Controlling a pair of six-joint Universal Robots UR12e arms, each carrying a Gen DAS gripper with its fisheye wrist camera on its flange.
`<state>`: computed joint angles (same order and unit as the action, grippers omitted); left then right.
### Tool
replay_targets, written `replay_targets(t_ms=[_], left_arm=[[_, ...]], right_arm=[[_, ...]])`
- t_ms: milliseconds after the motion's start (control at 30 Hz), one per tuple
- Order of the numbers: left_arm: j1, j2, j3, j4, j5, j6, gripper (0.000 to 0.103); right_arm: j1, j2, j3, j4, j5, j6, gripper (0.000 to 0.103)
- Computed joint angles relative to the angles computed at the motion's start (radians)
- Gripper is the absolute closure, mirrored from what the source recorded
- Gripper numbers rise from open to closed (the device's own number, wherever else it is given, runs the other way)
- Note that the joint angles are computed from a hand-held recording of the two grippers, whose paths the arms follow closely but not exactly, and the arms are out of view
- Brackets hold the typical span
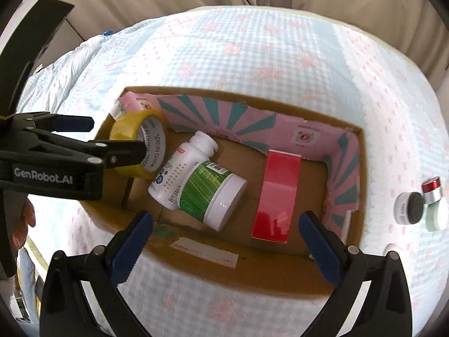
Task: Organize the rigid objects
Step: 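Open both tools to drop the tape roll and green jar into the box, then move both tools back toward the remaining jars and earbud case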
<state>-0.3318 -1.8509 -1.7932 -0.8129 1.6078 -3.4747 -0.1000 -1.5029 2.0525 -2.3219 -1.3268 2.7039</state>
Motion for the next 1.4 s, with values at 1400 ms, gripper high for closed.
replay_targets(t_ms=[1400], left_arm=[[-0.41,-0.043,0.259,-0.035,0.39,-0.494,0.0]], right_arm=[[-0.526,-0.233,-0.043,0.019,0.162,-0.279,0.0]])
